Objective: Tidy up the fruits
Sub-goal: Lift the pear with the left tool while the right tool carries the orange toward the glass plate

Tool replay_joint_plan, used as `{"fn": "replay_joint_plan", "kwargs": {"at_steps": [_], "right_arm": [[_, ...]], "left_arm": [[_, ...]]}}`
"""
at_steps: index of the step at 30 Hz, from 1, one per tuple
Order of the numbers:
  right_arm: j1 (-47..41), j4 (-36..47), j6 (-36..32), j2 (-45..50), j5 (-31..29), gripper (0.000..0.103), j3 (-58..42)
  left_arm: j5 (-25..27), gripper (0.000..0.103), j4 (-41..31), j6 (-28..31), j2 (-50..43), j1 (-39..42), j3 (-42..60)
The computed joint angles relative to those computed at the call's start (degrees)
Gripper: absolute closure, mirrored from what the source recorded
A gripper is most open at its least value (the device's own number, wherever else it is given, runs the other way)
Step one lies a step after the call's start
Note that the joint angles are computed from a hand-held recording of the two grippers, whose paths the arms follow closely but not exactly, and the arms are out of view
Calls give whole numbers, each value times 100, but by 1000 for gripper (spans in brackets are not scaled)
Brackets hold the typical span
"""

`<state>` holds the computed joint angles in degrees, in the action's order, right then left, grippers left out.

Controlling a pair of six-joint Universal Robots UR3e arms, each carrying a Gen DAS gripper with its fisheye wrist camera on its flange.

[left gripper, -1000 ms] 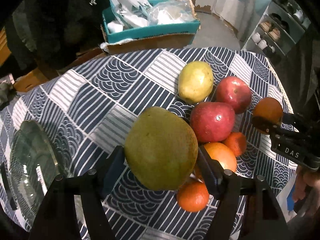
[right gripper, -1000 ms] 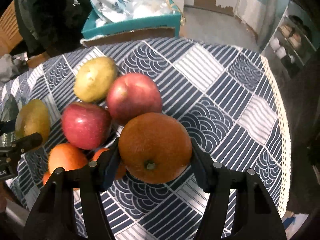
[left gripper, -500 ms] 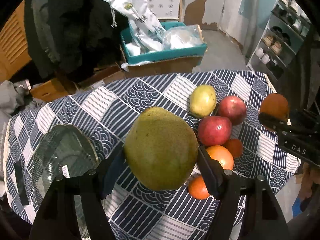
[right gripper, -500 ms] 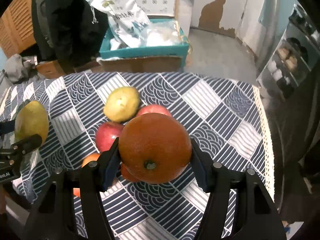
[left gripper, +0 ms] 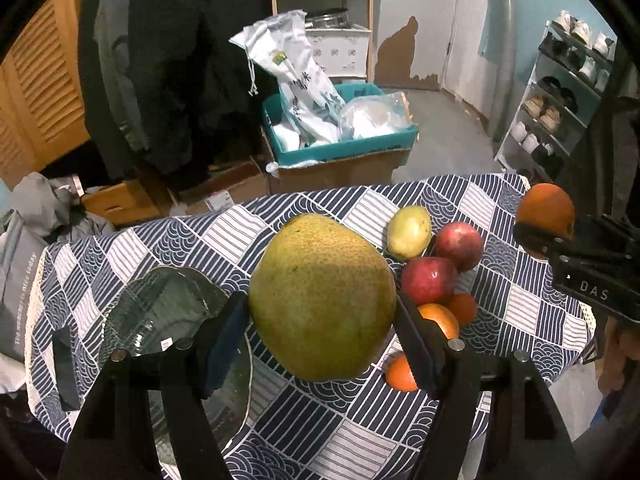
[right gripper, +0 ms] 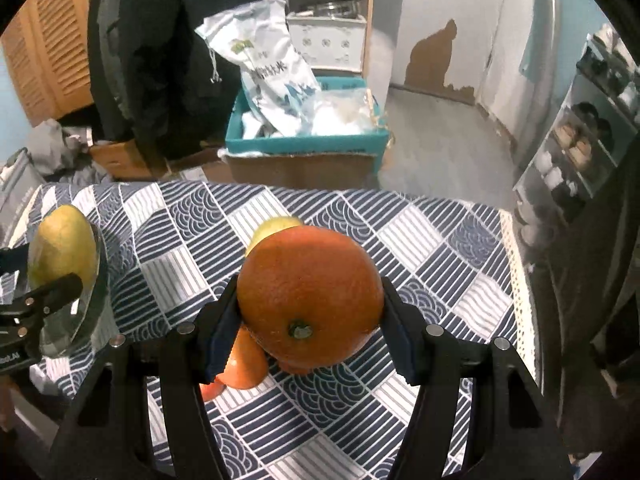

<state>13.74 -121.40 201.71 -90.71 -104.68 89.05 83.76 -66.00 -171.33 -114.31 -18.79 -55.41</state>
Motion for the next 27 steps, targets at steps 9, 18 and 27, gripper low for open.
{"fn": "replay_joint_plan", "kwargs": {"at_steps": [9, 18, 27], "right_arm": [[287, 228, 55, 143, -207, 38, -551], [538, 335, 113, 388, -225, 38, -1064], [896, 397, 112, 1066, -173, 38, -1879]], "left_arm": [[-139, 28, 2, 44, 450, 264, -303], [-167, 29, 107, 86, 808, 574, -659], [-213, 28, 213, 145, 1114, 983, -1127]]}}
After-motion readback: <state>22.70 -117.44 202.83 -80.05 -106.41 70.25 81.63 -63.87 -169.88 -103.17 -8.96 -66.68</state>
